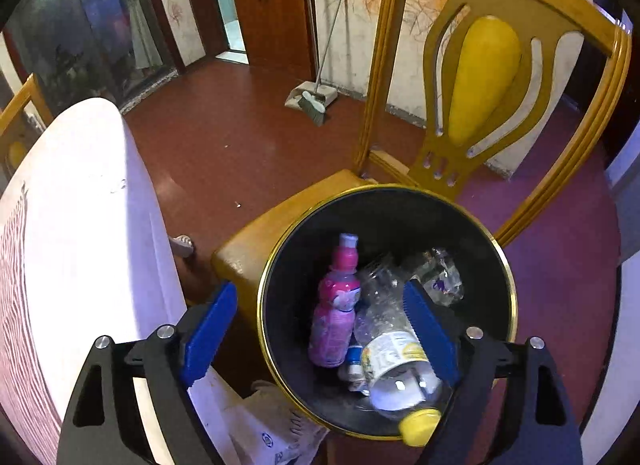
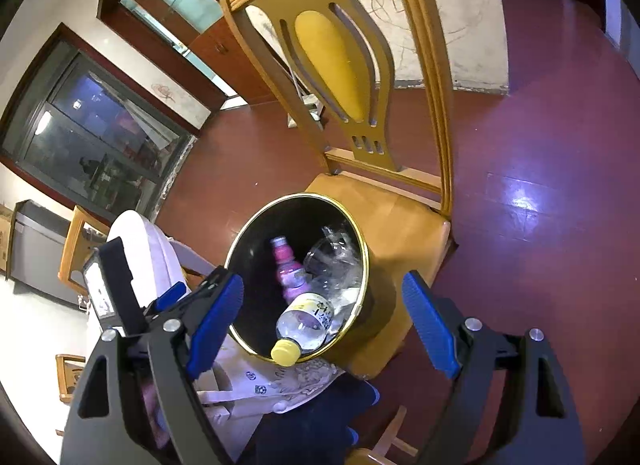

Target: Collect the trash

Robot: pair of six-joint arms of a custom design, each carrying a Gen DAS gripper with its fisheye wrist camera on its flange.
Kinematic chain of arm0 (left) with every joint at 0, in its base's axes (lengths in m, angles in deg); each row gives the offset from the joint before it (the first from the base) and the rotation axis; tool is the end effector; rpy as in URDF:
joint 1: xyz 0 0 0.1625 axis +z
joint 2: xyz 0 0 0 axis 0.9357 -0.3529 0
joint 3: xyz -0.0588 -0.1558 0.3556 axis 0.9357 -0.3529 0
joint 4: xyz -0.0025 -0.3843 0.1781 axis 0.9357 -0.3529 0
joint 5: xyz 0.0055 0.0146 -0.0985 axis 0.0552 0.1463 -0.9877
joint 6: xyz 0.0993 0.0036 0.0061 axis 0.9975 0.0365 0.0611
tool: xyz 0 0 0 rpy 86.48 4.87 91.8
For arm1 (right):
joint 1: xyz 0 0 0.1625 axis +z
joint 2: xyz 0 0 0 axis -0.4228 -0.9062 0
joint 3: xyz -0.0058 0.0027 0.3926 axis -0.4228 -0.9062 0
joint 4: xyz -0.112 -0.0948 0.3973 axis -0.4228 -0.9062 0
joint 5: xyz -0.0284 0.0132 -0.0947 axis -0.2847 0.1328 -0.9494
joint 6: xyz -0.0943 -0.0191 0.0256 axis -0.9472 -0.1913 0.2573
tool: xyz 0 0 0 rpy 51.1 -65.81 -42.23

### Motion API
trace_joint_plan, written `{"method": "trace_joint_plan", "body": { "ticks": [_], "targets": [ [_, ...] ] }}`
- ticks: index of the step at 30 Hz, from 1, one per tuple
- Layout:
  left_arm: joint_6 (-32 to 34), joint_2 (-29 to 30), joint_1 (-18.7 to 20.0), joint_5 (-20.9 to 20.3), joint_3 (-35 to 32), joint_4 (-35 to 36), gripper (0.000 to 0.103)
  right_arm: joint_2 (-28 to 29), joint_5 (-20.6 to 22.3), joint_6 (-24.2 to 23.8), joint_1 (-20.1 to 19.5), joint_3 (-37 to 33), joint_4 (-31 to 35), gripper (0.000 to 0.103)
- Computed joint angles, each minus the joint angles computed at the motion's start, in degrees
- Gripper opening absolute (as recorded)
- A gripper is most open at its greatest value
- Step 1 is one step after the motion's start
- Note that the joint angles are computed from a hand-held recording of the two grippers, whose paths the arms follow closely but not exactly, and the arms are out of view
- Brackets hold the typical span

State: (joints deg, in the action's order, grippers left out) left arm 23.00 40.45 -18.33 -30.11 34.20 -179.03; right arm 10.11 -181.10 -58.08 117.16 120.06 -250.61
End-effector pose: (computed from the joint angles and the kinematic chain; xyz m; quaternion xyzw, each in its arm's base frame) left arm -0.3102 -0.6898 -0.0453 0.3781 0.8690 -0.1226 0.2945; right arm 0.0920 -0.4623 0.2666 -0.2854 -0.8276 0.4451 0.1886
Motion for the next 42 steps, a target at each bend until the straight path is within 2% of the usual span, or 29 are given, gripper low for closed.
{"method": "trace_joint_plan", "body": {
  "ticks": [10,15,17,21,24,27,32,38,42],
  "targets": [
    [1.48,-6.12,-1.13,-3.98,6.12,-5.98,0.096,3.73,-1.76,-0.76,2.71,-3.23,0.69,0.083],
    [0.54,-11.91,-0.66,-5.68,9.76,-8.0,0.097,7.6,-4.85,-2.63,6.11,-6.42,-1.7,0.084],
    [0.29,-14.67,-0.41,-5.72,11.28,-8.36,0.097,9.67,-6.58,-3.9,7.89,-7.99,-3.45,0.084],
    [0.85,-22.01,1.14,-7.43,15.34,-10.32,0.097,17.16,-10.16,-10.57,13.2,-14.13,-9.19,0.086],
    [3.06,-27.56,1.99,-3.11,19.2,-14.88,0.097,21.97,-8.52,-14.98,15.88,-19.17,-10.16,0.086],
    [5.96,-33.57,2.96,4.79,23.79,-22.75,0.097,28.26,-5.32,-20.42,19.54,-26.06,-10.12,0.086],
    [6.66,-43.82,4.23,12.87,28.9,-30.36,0.097,37.33,0.42,-27.87,25.21,-36.77,-6.81,0.086],
    [11.87,-53.12,2.97,22.03,32.57,-38.27,0.097,46.03,5.17,-35.96,31.35,-46.95,-5.71,0.087],
    [18.7,-57.14,1.04,27.92,34.21,-44.83,0.097,49.28,6.65,-39.36,34.02,-50.61,-7.01,0.088]
  ]
}}
